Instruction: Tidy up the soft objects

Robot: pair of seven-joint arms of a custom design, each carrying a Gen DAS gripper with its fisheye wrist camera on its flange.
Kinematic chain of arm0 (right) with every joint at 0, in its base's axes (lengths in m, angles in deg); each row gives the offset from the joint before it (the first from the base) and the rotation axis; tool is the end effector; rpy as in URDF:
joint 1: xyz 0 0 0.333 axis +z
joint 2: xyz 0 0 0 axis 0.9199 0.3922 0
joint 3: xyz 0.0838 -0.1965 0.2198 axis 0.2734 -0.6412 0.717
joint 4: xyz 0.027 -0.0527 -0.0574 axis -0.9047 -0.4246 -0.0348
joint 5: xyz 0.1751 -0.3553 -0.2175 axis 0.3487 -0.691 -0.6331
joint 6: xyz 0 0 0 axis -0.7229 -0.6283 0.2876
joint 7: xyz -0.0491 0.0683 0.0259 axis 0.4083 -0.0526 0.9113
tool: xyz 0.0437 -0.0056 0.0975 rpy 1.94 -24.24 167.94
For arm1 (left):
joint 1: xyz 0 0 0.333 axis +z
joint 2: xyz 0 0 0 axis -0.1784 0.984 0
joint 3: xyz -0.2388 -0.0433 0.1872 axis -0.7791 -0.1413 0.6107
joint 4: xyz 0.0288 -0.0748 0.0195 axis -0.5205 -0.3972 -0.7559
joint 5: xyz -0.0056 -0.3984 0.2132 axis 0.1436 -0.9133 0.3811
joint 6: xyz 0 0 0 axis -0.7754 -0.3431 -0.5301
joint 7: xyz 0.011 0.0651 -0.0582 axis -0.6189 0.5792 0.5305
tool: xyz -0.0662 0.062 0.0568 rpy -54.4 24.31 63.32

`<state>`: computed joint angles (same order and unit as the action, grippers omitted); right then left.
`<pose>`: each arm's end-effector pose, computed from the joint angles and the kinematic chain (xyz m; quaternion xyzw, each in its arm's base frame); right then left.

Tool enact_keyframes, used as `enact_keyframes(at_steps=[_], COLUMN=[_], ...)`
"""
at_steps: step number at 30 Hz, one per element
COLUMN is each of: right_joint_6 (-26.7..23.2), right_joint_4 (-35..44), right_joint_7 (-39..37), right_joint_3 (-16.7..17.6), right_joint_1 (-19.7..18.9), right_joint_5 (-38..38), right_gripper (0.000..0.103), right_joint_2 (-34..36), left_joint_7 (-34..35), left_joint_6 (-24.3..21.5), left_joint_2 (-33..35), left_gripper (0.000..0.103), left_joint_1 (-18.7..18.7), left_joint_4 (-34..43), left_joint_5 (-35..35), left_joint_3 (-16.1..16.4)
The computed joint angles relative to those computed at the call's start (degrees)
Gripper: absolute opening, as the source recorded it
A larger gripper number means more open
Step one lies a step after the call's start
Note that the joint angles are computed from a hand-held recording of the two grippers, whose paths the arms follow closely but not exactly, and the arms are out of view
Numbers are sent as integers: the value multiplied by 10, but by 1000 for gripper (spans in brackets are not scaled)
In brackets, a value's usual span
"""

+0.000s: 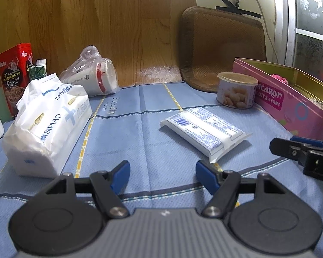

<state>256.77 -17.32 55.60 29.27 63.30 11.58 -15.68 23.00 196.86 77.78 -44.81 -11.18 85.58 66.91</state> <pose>0.6674 0.3209 0.4059 -0.7121 0.4569 -0.2014 0.4936 0.6090 -0.4749 0.4241 -0.6883 0.5547 -0.2872 0.3690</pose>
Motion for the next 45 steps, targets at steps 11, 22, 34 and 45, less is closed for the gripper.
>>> enact_keyframes(at_steps=[11, 22, 34, 45], right_joint_6=[-2, 5, -7, -13], right_joint_4=[0, -6, -2, -5], right_joint_7=[-12, -22, -34, -55], right_joint_3=[55, 141, 178, 205], right_joint_1=[-48, -129, -160, -180], right_joint_5=[-13, -49, -70, -69], right_gripper=[52, 65, 68, 69], right_joint_2=[16, 48, 69, 81], left_joint_7=[21, 17, 34, 51], left_joint_6=[-3, -27, -45, -55], left_joint_2=[7, 11, 17, 26], left_gripper=[74, 75, 76, 81], left_joint_1=[-2, -11, -14, -18], left_joint_4=[9, 17, 27, 40], left_joint_5=[-10, -3, -9, -15], left_joint_3=[1, 3, 3, 5])
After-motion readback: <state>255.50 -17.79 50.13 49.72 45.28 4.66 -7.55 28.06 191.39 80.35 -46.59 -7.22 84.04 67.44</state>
